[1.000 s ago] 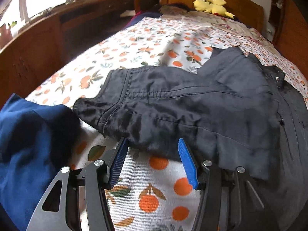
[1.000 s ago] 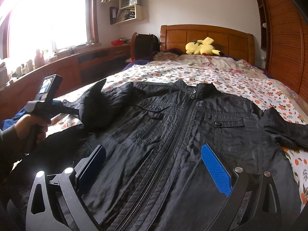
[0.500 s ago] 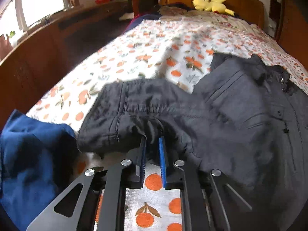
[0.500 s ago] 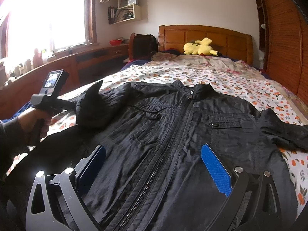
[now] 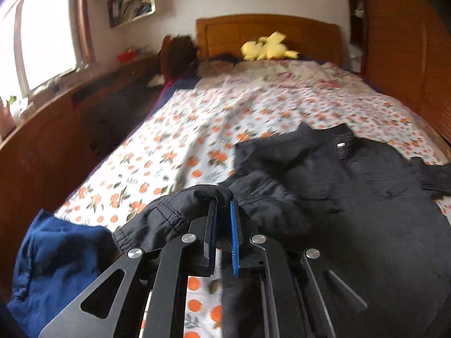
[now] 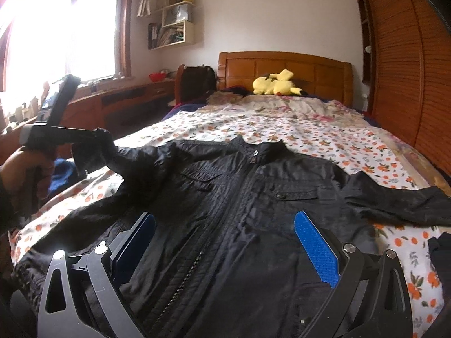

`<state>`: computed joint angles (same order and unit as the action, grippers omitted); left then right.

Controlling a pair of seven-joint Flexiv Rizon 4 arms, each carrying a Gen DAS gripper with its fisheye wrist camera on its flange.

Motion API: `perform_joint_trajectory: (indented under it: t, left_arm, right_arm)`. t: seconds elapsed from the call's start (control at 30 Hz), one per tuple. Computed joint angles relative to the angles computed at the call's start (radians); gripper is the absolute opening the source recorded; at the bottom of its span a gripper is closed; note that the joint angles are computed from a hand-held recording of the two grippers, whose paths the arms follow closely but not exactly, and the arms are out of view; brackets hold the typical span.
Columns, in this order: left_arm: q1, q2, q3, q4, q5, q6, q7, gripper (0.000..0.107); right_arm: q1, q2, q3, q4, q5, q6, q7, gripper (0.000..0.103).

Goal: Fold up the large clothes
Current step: 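Open the left tool and lift it off the folded sleeve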

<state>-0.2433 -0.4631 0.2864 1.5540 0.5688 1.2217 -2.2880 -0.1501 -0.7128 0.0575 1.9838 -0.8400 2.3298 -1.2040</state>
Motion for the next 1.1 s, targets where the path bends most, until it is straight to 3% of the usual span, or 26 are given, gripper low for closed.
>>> perform_joint_trajectory:
  t: [0.3, 0.47, 0.6, 0.8, 0.93, 0.97, 1.0, 1.07, 1.1]
  left_arm:
    - [-0.079, 0.037, -0.042, -0.005, 0.057, 0.005, 0.005, 0.008]
    - [-0.102, 0.037, -0.064, 0.039, 0.055, 0.059, -0.006, 0.005]
    - [-0.168, 0.028, -0.021, 0.062, 0.117, 0.091, -0.069, 0.005]
    - [-0.195, 0.043, -0.006, 0.139, 0.140, 0.170, -0.127, 0.005]
    - [-0.233, 0.074, 0.045, 0.195, 0.182, 0.210, -0.188, 0.007]
    - [-0.243, 0.085, 0.059, 0.206, 0.200, 0.208, -0.205, 0.019]
    - [-0.254, 0.094, 0.070, 0.210, 0.221, 0.201, -0.228, 0.044]
    - [-0.290, 0.121, 0.112, 0.221, 0.310, 0.200, -0.326, 0.073]
    - [-0.296, 0.134, 0.119, 0.225, 0.344, 0.200, -0.361, 0.080]
  right_arm:
    - [-0.011, 0.022, -0.014, 0.019, 0.039, 0.005, -0.013, 0.096]
    - [-0.009, 0.030, -0.016, 0.031, 0.056, -0.020, -0.034, 0.096]
    - [-0.017, 0.031, -0.013, 0.038, 0.063, -0.033, -0.050, 0.096]
    - [-0.028, 0.035, -0.003, 0.045, 0.075, -0.056, -0.063, 0.096]
    - [-0.029, 0.038, 0.003, 0.049, 0.074, -0.063, -0.073, 0.096]
    - [-0.030, 0.039, 0.007, 0.051, 0.069, -0.066, -0.073, 0.096]
    - [-0.030, 0.040, 0.010, 0.052, 0.066, -0.069, -0.074, 0.096]
    - [-0.022, 0.042, 0.015, 0.057, 0.066, -0.075, -0.079, 0.096]
    - [-0.022, 0.043, 0.018, 0.060, 0.061, -0.078, -0.080, 0.096]
